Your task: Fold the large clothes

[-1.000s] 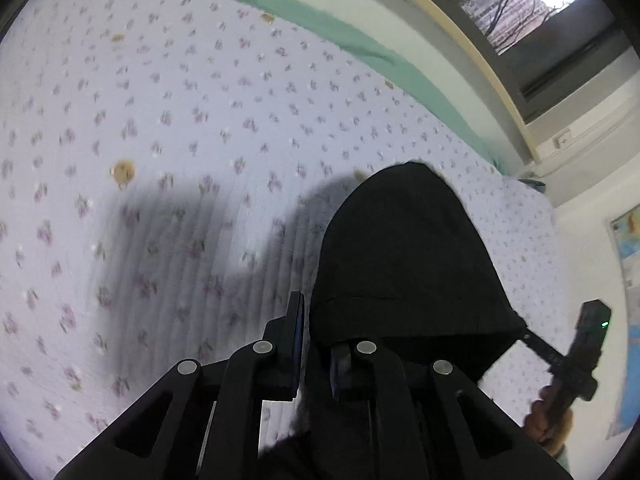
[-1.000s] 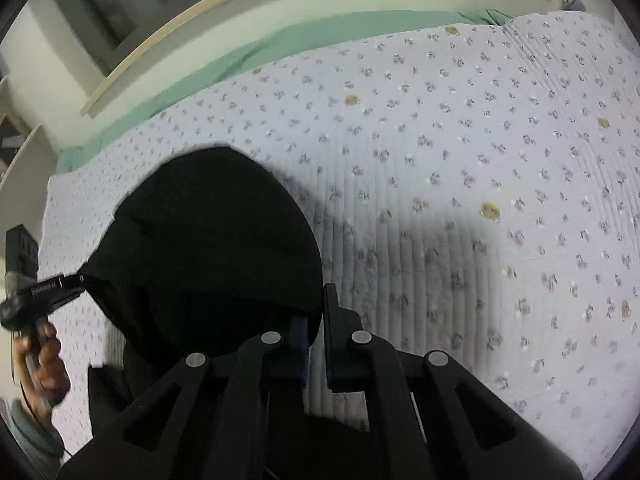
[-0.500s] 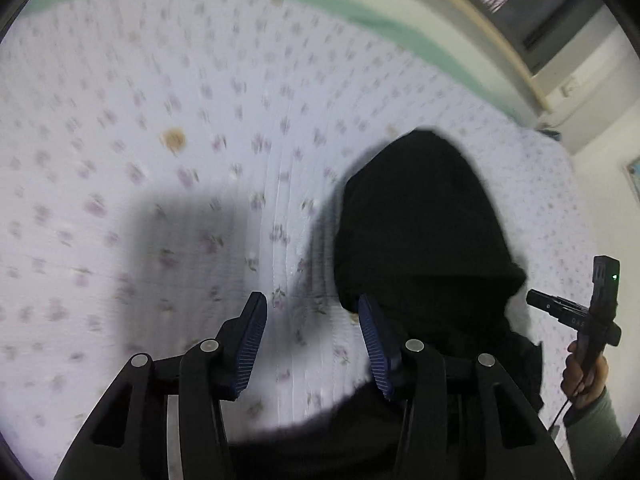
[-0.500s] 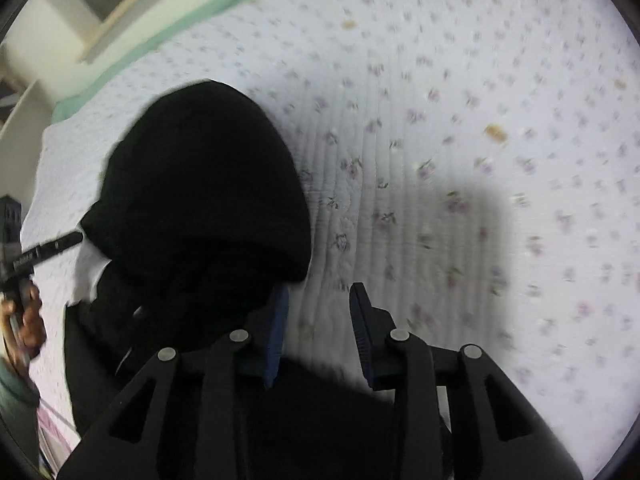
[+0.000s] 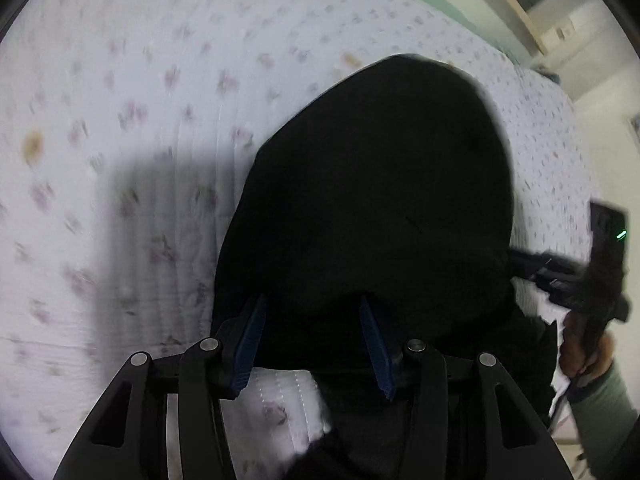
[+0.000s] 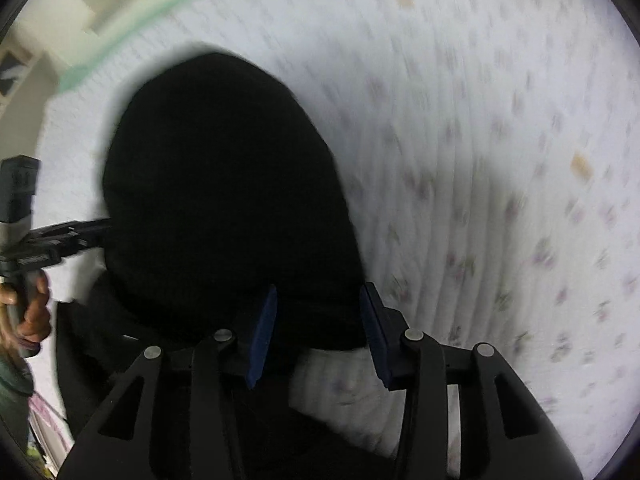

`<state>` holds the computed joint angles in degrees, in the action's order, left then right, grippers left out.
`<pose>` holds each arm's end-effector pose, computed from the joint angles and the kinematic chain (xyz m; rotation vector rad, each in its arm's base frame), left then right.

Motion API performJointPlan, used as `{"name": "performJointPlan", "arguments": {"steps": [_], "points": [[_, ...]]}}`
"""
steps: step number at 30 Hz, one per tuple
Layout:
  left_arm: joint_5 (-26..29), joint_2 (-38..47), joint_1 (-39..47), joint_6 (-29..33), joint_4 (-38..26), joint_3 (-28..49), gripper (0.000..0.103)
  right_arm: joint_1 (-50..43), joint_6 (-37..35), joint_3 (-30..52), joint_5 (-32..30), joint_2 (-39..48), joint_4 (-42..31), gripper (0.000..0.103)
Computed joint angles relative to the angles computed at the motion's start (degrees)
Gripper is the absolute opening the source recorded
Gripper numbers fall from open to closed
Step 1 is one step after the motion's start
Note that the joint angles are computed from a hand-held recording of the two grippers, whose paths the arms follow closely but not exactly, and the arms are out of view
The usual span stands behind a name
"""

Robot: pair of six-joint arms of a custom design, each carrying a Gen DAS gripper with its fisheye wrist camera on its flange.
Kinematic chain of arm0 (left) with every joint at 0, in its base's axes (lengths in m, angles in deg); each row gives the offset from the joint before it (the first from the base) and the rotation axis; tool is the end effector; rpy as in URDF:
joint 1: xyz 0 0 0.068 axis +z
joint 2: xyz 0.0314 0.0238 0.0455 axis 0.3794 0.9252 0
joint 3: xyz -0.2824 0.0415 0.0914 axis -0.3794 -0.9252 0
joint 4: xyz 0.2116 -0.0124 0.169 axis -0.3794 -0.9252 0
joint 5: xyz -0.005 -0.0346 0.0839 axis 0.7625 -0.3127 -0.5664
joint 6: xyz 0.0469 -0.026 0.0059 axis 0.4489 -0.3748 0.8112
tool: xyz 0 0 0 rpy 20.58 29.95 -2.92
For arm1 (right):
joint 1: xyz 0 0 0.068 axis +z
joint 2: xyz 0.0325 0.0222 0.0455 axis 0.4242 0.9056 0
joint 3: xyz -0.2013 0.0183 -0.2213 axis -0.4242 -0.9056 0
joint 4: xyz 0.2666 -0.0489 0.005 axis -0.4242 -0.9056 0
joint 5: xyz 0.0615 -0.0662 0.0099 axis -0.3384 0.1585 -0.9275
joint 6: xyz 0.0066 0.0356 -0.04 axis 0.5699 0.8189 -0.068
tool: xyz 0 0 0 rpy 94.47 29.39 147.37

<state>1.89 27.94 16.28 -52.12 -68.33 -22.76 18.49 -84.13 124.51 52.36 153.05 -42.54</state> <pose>0.1229 -0.0203 0.1786 -0.6229 2.6687 -0.4974 0.3160 -0.0202 0.1705 -0.9434 2.7501 0.6654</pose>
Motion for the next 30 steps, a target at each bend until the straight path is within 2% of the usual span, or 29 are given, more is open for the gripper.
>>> {"name": "performJointPlan", "arguments": {"steps": [2,5,9,10,11,12,13,14,15,17,20,23,25,27,28,29,30], "points": [[1.3,-0.5,1.8,1.6,-0.8,0.3,0.049,-1.6,-0.7,3.8,-2.0,3.3,-4.4,0.048],[-0.4,-3.5,0.3,3.6,-5.4,2.9,0.05,-3.1,-3.4,7.5,-2.8,3.6,-8.9,0.048],[5.2,-9.4,8.5,14.9,-14.8,9.5,0.05,-3.9,-9.0,15.2,-6.5,3.0,-16.9,0.05],[9.4,-9.8,13.4,19.6,-16.5,11.7,0.05,-3.3,-9.3,17.7,-7.6,3.6,-18.5,0.05],[12.4,-9.5,16.5,22.5,-17.2,12.8,0.052,-2.6,-9.1,19.3,-8.1,4.0,-19.2,0.051],[16.8,-6.9,21.9,27.6,-17.9,14.6,0.062,-1.3,-8.1,20.7,-8.1,4.2,-18.7,0.052],[18.4,-4.6,24.4,30.1,-17.9,15.6,0.073,0.1,-6.6,21.4,-7.9,4.5,-17.4,0.053],[18.9,-0.8,25.8,31.3,-16.2,16.7,0.078,2.0,-5.1,22.7,-7.9,5.2,-16.5,0.058],[20.2,3.5,28.1,33.3,-14.7,17.5,0.079,4.1,-3.4,24.4,-7.9,6.5,-16.0,0.066],[22.1,10.3,30.4,35.4,-12.0,18.0,0.079,6.0,-1.7,27.0,-8.2,9.3,-16.2,0.073],[23.8,21.1,31.7,35.6,-6.6,18.1,0.079,9.1,-1.1,30.6,-9.4,14.4,-18.2,0.073],[27.1,29.1,29.7,32.3,0.5,16.8,0.079,12.2,0.4,31.3,-8.9,17.8,-17.1,0.073],[29.2,33.3,29.5,32.4,2.5,16.0,0.079,14.0,1.0,33.5,-9.3,21.2,-18.9,0.073],[28.1,34.4,27.9,30.0,5.9,14.4,0.079,15.4,1.5,34.0,-9.1,22.9,-19.8,0.073],[27.6,33.5,27.0,28.7,7.5,13.1,0.078,15.9,1.4,31.3,-9.1,21.1,-17.3,0.071],[27.1,31.6,26.4,28.2,7.9,12.3,0.076,16.0,-0.2,29.6,-10.2,19.8,-17.1,0.05],[26.3,29.3,25.5,28.6,7.4,11.7,0.057,15.8,-1.8,28.2,-11.0,18.3,-17.3,0.026]]}}
